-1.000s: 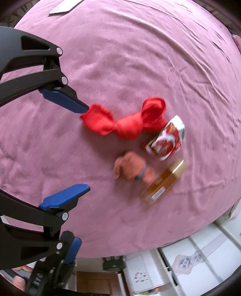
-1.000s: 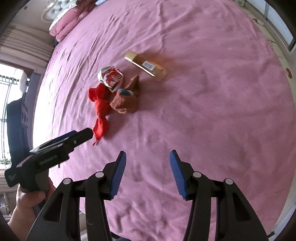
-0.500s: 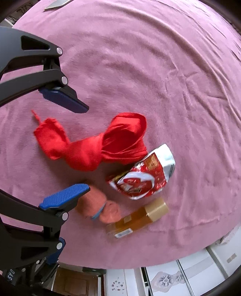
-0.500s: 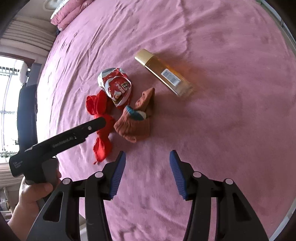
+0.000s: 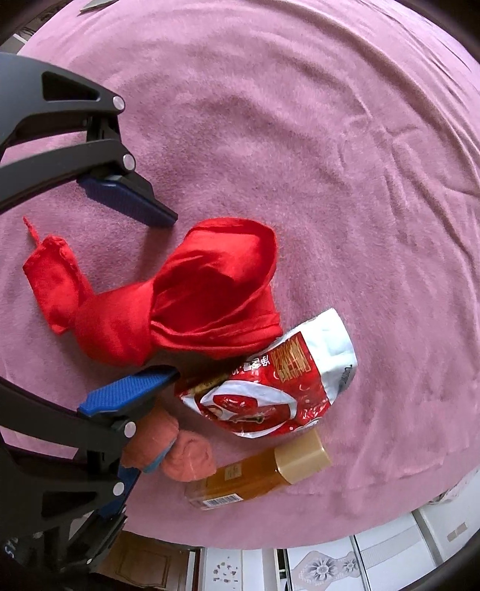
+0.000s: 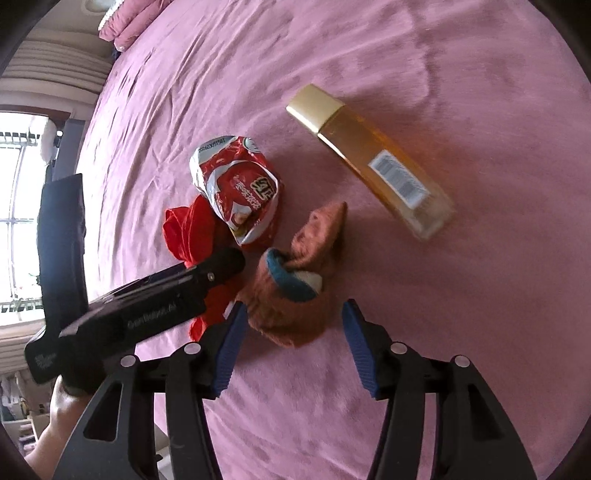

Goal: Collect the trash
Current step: 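Grasp the red cloth with the left tool while the right tool grasps the brown sock, then carry the red cloth and brown sock to the yellow bin and release both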

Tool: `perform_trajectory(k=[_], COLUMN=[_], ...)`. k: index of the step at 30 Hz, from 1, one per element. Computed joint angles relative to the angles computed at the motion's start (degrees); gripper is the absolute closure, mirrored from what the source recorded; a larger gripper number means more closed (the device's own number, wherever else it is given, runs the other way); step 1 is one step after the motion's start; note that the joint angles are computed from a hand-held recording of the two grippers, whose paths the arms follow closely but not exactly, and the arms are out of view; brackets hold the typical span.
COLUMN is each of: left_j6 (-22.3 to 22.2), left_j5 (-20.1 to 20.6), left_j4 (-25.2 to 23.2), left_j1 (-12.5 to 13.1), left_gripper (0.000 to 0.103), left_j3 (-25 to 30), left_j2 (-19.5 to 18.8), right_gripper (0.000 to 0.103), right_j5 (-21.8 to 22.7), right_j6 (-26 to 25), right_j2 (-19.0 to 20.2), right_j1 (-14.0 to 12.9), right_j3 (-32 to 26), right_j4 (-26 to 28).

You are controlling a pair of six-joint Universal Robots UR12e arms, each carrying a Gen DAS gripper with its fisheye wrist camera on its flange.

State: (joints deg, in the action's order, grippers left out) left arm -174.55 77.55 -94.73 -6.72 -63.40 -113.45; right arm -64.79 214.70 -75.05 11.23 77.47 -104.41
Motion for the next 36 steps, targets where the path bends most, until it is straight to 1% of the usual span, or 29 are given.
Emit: perform_trajectory(k=[2,3,4,6,7,8,9,10,11,12,14,18,20,24,28,32,33,35,36], left_j6=[-0.36,-0.68,-1.01,-1.29,-1.12,-1.15,-1.24,-1.39,-1.59,-1.83,-1.74,-0.86,-0.31,1.8,3.45,4.82,5.29,6.34,6.52], left_j5=[-0.39,-0.63,-0.39,0.95,1.34,1.63,1.71,0.96,0.06,-1.19,-1.84,-2.71,-2.84,-3.15,-3.74,-4.71,-4.96,-5.18,-5.28], left_j4=[0.17,0.28,0.56,1.12,2.03,2.44,2.97,3.02,2.67,2.04,1.56,0.9,0.43,-0.75,-0.81,-0.72,-0.77,-0.73,-0.8], left_j1=[0.11,0.22,0.2,0.06,0.16,0.14,0.27,0.62,0.98,1.45,1.98,2.64,2.64,2.42,1.66,0.23,-0.31,-1.8,-2.41], left_gripper=[0.027,0.028,0.029,0.035,0.036,0.042,0.051,0.055,0.066,0.069,0.069,0.069,0.069,0.069,0.07,0.07,0.07,0.07,0.069], left_j3=[-0.2,-0.28,-0.5,-0.63,-1.46,-1.67,-2.18,-2.58,-2.85,-3.09,-3.79,-6.32,-7.18,-9.46,-11.06,-12.5,-12.73,-13.61,-13.51], left_j2=[0.03,0.01,0.06,0.16,0.31,0.46,0.82,1.23,1.62,1.95,2.82,5.47,6.5,9.39,11.65,13.7,14.15,15.22,15.21], right_gripper=[0.051,0.054,0.063,0.067,0.072,0.075,0.076,0.077,0.078,0.078,0.078,0.078,0.078,0.078,0.078,0.078,0.078,0.078,0.078], right_j5=[0.13,0.08,-0.16,-0.6,-0.58,-0.42,-0.52,-0.46,-0.4,-0.5,-0.85,-1.75,-2.07,-3.23,-4.5,-5.59,-6.03,-6.62,-7.03], right_j6=[-0.31,-0.66,-1.25,-1.92,-1.56,-1.44,-1.39,-1.27,-1.27,-1.38,-1.45,-1.14,-0.66,0.44,1.84,4.1,4.8,5.88,6.56], right_j2=[0.44,0.67,0.75,0.82,0.5,0.26,0.02,-0.29,-0.62,-0.94,-1.35,-3.66,-4.63,-7.77,-11.5,-15.59,-17.03,-18.51,-19.94], right_j1=[0.16,0.29,0.45,0.64,0.65,0.63,0.66,0.63,0.59,0.59,0.68,0.77,0.89,0.97,0.77,0.13,-0.15,-0.41,-0.81], right_j3=[-0.1,-0.05,0.19,0.34,0.82,1.1,1.22,1.43,1.65,1.76,1.71,3.08,3.77,6.17,9.23,12.69,13.82,14.94,16.03], right_j4=[-0.04,-0.32,-0.81,-0.9,-1.83,-2.26,-2.37,-2.5,-2.46,-2.2,-1.51,-1.04,-1.14,-1.65,-2.06,-3.12,-3.39,-3.74,-3.88])
